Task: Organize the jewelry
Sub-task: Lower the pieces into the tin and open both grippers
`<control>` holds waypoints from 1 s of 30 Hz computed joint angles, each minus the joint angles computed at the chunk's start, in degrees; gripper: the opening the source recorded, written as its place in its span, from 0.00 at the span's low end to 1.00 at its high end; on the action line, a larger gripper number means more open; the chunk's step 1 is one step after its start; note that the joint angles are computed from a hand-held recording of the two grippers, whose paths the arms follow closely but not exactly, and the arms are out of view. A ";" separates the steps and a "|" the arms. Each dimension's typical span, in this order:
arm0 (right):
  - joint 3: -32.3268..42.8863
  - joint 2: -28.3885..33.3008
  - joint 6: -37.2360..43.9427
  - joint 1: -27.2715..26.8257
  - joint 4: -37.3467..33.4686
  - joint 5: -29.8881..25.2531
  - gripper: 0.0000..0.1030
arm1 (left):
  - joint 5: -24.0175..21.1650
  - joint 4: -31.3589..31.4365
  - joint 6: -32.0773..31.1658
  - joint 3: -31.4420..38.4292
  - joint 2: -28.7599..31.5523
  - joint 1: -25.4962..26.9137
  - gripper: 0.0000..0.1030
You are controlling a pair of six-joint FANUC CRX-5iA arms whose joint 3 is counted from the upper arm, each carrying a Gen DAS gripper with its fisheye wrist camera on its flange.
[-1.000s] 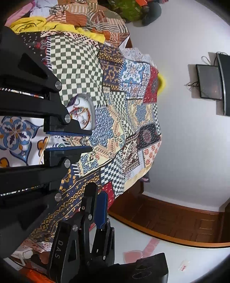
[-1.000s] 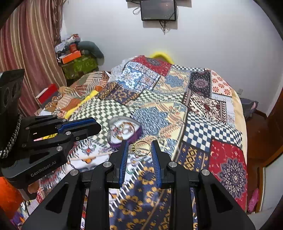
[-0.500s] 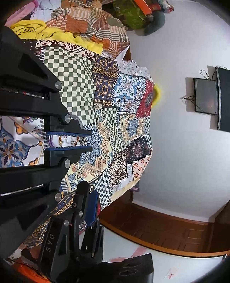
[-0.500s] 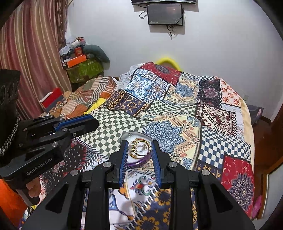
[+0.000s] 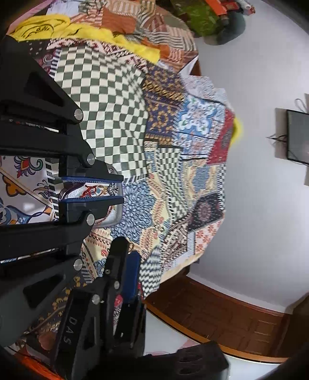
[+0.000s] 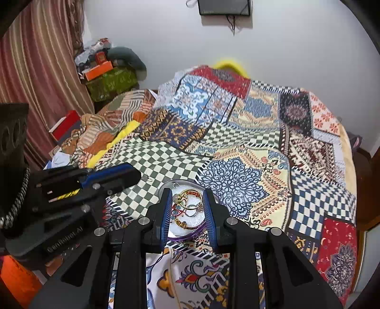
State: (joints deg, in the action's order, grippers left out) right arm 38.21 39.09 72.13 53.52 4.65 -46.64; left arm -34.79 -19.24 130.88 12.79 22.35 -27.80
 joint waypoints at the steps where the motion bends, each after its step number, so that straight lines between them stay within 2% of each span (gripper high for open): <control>1: 1.78 1.08 0.40 -0.25 -0.66 -1.43 0.23 | -0.01 0.55 -0.35 0.15 0.40 0.14 0.08; 10: 17.78 10.09 3.25 -2.56 -7.54 -13.62 0.23 | 1.00 8.47 -6.81 1.06 4.95 2.66 0.08; 19: 29.15 16.89 3.40 -3.14 -9.34 -21.89 0.23 | -0.48 8.81 -7.94 2.96 7.26 3.02 0.08; 24: 31.07 17.71 3.94 -3.36 -10.22 -23.17 0.23 | -1.57 7.44 -7.23 2.98 6.41 2.58 0.09; 30: 20.68 11.36 3.16 -2.42 -7.35 -15.81 0.24 | -0.45 5.95 -4.18 0.17 2.55 2.21 0.12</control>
State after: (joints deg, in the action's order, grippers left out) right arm 58.89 50.45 75.29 51.11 -2.69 -62.45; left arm -35.24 -13.28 126.71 12.96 24.90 -25.59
